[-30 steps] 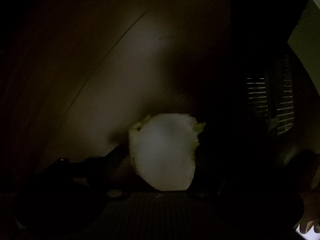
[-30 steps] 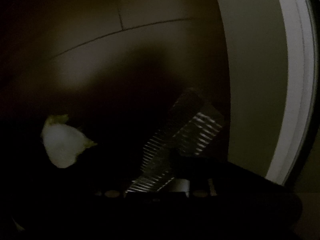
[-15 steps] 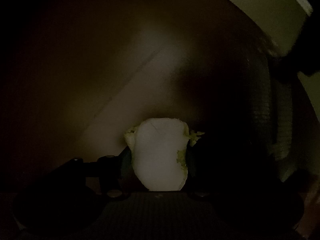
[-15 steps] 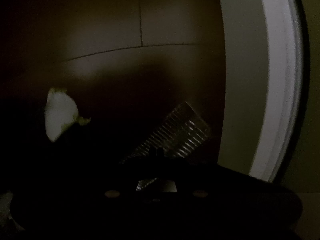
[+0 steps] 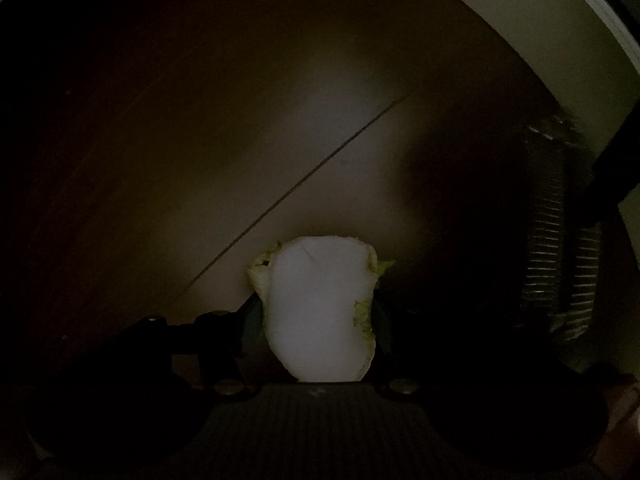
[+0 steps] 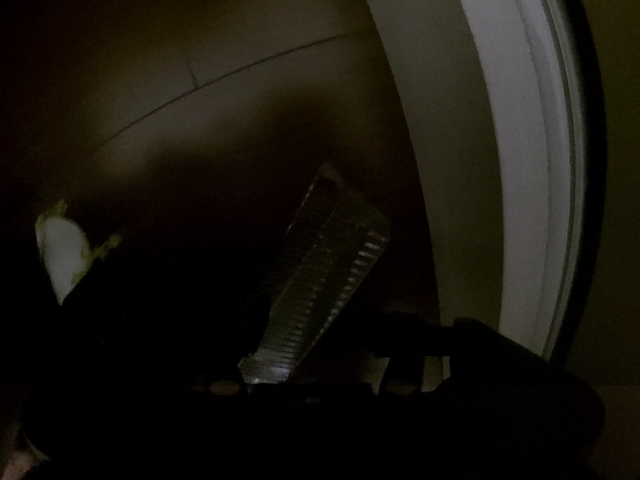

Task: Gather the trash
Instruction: 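Grasp the white crumpled paper with the left gripper while the right gripper grasps the clear plastic tray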

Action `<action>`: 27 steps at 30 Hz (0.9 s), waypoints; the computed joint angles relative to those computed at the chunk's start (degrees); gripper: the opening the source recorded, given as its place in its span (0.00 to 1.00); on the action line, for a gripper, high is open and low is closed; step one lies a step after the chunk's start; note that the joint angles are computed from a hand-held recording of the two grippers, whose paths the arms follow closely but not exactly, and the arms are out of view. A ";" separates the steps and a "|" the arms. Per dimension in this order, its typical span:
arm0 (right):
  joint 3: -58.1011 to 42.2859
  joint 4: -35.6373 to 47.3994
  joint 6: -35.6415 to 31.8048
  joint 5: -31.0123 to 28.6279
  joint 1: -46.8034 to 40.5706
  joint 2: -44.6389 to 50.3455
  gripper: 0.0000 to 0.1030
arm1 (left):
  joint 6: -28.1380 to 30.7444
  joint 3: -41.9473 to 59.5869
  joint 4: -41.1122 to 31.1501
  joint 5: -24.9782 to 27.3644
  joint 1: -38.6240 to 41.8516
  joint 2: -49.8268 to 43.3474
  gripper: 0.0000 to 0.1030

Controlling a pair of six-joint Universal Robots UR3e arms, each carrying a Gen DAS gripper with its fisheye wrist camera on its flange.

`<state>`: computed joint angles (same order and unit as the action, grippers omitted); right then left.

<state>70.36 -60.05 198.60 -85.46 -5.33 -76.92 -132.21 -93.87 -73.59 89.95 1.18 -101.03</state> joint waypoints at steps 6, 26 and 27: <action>5.64 -6.30 1.60 -0.82 1.82 1.28 0.50 | 2.22 2.69 -2.38 -0.48 1.96 -1.25 0.53; 3.61 -19.55 -8.80 -10.13 11.79 0.51 0.00 | -1.02 10.99 -4.65 -4.47 5.01 -3.31 0.53; 4.02 -20.55 -8.65 -10.22 11.95 -0.30 0.00 | -1.47 11.97 -4.92 -4.94 5.47 -3.59 0.53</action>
